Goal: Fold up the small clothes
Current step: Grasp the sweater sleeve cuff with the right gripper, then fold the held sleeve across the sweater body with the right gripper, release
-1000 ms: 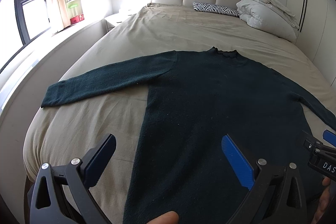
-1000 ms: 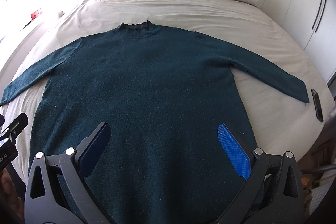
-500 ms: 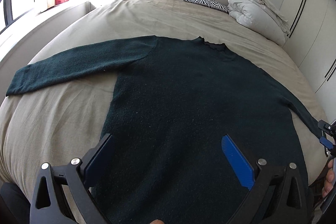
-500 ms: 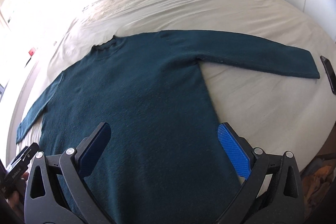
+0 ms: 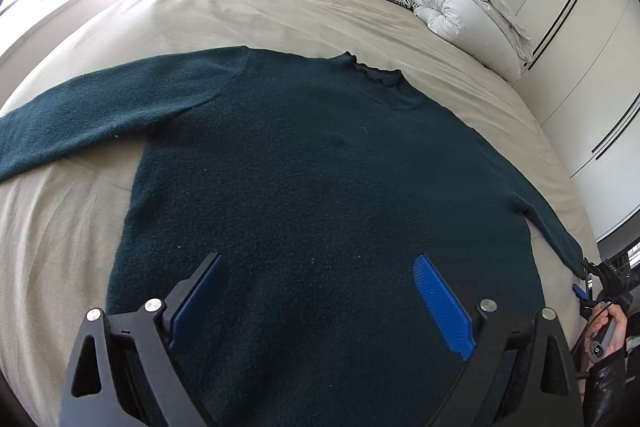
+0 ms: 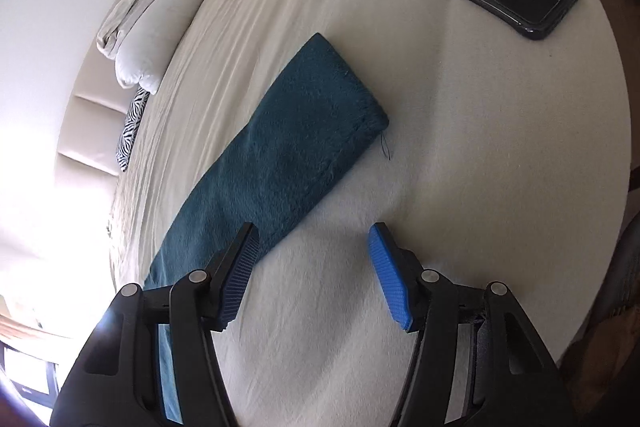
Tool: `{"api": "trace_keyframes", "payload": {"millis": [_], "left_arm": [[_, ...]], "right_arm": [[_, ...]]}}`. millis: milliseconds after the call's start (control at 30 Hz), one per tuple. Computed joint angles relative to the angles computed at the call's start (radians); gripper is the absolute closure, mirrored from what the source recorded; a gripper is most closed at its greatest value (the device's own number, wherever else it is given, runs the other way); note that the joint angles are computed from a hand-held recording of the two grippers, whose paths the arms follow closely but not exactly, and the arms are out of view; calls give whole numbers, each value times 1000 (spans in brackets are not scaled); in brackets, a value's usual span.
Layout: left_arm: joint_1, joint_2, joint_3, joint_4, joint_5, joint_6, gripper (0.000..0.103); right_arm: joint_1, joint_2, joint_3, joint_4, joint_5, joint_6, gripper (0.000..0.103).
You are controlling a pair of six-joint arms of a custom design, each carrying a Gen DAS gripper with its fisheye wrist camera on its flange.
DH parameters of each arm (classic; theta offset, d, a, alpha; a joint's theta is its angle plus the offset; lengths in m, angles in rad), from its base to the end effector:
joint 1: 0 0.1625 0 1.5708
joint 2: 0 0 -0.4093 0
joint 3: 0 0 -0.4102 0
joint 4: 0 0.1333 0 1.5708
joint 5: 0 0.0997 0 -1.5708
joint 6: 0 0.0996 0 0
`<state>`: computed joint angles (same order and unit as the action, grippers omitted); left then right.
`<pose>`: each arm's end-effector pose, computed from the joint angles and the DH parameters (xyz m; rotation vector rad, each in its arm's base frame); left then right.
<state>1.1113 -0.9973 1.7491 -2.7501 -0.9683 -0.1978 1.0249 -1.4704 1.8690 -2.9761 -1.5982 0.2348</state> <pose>-0.1166 -0.6636 0.1928 0.1651 2.5968 -0.7937 -0.1773 -0.5434 0.4416 -1.0112 -2.4058 1.4141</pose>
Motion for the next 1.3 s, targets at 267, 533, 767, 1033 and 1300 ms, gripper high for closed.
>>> {"api": "trace_keyframes", "payload": {"millis": [267,533,767,1033,1300], "left_arm": [[29,35,-45,2,-96,-18,12],[78,43,-89,-2,-177,-37,12],[111,42,-118,-26,-243,-36,12],[154,14,-113,-38,-289,-42,12],[175,12,-127,-36,-306,-37,11]], "right_arm": [[-73,129,-198,1,102,59,85],[116,214,-337,-3,-161,-182,96],[417,459,-531,60,-352,-590,97],[601,719,-586,96,-395,-742,96],[638,742,-460,171,-376,-725,71]]}}
